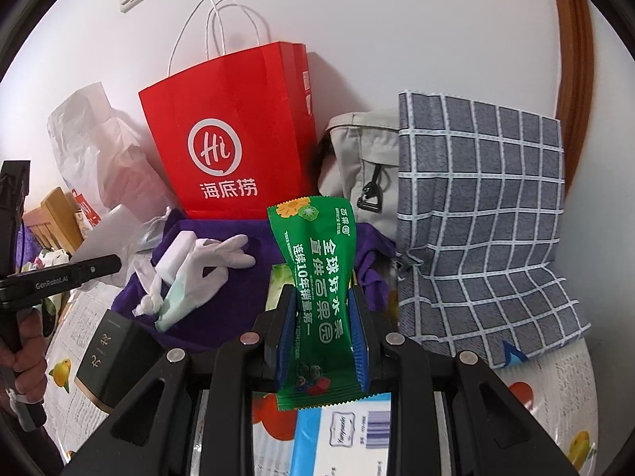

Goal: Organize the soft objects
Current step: 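Carry the plastic sheet with the left tool while the right tool carries the wrapper to the towel, then open the left tool over the towel while the right tool releases the wrapper there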

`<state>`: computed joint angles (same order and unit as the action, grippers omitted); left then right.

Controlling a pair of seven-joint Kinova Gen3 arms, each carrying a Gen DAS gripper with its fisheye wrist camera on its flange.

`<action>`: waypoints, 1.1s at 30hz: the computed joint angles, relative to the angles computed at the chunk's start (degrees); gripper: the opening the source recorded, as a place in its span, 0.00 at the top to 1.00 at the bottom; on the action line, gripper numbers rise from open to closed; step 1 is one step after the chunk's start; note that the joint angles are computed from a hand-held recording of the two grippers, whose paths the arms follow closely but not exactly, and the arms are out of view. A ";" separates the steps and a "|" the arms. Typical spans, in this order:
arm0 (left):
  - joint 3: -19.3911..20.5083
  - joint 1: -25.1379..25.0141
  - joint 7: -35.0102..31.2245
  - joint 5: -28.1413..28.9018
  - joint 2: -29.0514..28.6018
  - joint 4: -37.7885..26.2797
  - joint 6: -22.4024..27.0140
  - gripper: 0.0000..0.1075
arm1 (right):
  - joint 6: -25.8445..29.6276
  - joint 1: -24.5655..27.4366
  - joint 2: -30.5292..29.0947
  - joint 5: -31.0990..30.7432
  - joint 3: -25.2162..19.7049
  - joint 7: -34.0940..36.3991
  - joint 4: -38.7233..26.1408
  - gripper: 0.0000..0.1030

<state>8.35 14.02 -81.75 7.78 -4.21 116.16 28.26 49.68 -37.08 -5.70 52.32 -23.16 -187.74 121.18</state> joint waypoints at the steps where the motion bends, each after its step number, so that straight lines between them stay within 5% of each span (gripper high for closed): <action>1: 0.11 -0.01 0.23 -0.22 0.51 -0.38 -0.03 0.94 | -0.96 0.28 0.25 -0.05 0.52 0.56 -0.05 0.75; 17: 0.35 -0.04 -4.34 5.65 7.56 -3.79 -0.44 0.94 | -15.24 5.96 4.83 -5.86 7.26 14.45 -3.31 0.75; 33: 1.46 -0.07 -7.09 7.53 13.75 -5.57 -0.30 0.93 | -16.77 7.13 12.17 -19.93 14.10 29.37 -5.82 0.70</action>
<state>9.80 13.95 -88.84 15.31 9.54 110.59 27.96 32.91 -29.94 6.47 32.39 -9.06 -158.37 115.36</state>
